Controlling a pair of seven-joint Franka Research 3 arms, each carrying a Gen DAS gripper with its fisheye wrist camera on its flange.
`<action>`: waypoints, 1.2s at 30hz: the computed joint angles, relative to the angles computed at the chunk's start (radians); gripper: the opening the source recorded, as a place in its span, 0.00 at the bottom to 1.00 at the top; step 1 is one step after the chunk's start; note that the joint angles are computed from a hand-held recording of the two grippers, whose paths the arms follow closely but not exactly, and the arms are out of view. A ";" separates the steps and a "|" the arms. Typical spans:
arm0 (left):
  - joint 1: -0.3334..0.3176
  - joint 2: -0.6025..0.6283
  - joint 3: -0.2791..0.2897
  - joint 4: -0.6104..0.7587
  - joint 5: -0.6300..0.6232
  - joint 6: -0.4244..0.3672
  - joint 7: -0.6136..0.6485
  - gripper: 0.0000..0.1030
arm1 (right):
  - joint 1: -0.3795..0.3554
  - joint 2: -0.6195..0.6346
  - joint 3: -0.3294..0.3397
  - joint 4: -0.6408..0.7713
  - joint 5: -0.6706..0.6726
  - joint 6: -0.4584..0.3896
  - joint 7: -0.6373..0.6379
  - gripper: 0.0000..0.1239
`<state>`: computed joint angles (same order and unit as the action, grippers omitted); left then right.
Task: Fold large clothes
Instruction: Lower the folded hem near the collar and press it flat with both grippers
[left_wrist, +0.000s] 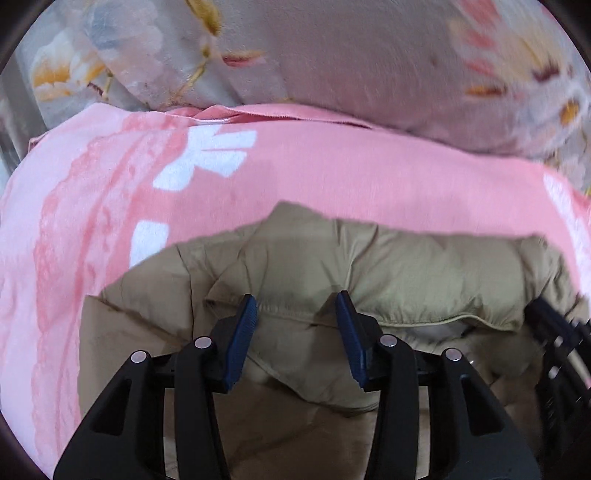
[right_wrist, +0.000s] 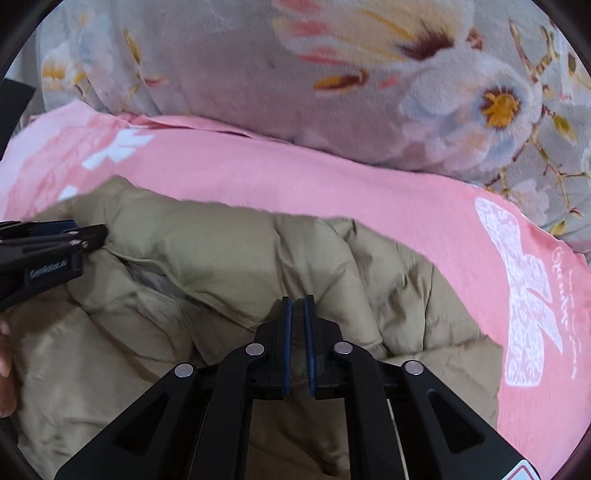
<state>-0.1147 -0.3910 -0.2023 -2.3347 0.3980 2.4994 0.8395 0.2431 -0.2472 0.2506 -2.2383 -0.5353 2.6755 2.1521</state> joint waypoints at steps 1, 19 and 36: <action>0.012 -0.007 -0.016 -0.019 0.035 0.017 -0.023 0.42 | -0.007 -0.001 0.006 -0.007 -0.019 0.005 0.018 0.04; 0.055 0.001 -0.066 -0.063 0.270 0.085 -0.221 0.42 | 0.011 0.045 -0.011 0.012 -0.152 0.013 0.140 0.04; 0.051 0.004 -0.063 -0.068 0.322 0.093 -0.260 0.42 | 0.017 0.055 -0.016 0.020 -0.146 0.012 0.137 0.04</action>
